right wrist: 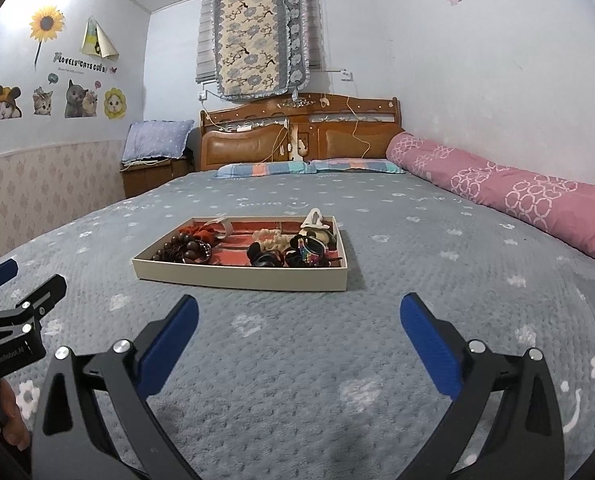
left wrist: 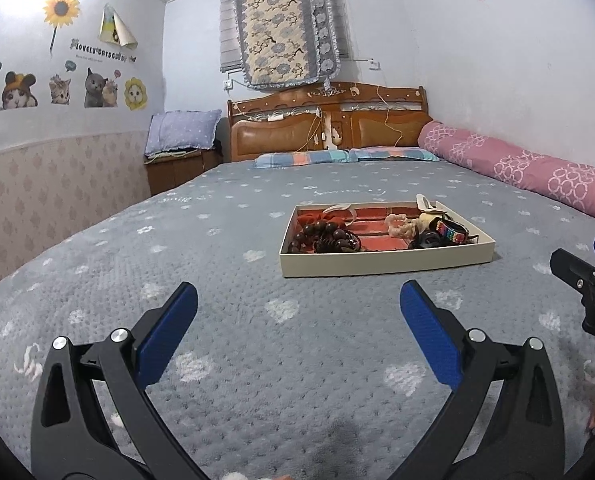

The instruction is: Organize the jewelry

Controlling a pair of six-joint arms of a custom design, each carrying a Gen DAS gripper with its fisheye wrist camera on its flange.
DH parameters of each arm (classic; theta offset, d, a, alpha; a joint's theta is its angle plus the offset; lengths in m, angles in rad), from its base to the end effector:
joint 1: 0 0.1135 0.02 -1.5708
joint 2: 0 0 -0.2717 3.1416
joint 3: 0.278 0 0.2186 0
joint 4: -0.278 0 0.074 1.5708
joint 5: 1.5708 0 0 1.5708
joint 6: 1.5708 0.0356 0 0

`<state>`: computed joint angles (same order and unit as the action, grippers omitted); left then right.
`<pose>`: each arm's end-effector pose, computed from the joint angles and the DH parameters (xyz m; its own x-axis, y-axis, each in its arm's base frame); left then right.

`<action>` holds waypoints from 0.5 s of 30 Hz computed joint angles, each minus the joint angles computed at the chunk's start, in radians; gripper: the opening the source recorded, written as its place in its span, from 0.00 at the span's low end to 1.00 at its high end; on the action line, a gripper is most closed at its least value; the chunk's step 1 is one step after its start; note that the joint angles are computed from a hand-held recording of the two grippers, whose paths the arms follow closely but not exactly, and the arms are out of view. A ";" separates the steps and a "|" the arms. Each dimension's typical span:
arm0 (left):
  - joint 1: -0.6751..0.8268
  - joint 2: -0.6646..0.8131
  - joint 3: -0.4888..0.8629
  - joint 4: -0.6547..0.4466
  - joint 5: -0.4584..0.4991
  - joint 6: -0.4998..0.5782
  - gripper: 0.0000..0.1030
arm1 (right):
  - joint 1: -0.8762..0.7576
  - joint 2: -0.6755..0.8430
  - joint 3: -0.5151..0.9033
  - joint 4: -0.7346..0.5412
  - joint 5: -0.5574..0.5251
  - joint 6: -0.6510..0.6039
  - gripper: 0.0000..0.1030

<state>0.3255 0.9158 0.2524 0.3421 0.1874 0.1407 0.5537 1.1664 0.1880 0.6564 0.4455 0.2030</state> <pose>0.1542 0.0450 0.2124 -0.3168 0.0385 -0.9477 -0.1033 0.9918 0.0748 0.1619 0.0821 0.1888 -0.2892 0.0351 -0.9566 -0.0699 0.9959 0.0577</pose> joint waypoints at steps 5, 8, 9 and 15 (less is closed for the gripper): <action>0.006 0.011 0.006 -0.006 0.005 -0.001 0.95 | 0.002 0.004 0.000 0.002 0.002 0.000 0.96; 0.009 0.008 0.001 0.003 0.008 -0.001 0.95 | 0.003 0.005 0.000 0.002 0.002 0.001 0.96; 0.008 0.009 -0.001 0.008 0.008 0.000 0.95 | 0.003 0.004 0.001 0.001 0.002 0.002 0.96; 0.018 0.020 -0.002 0.015 0.023 0.001 0.95 | -0.005 0.017 -0.002 0.011 -0.006 0.006 0.96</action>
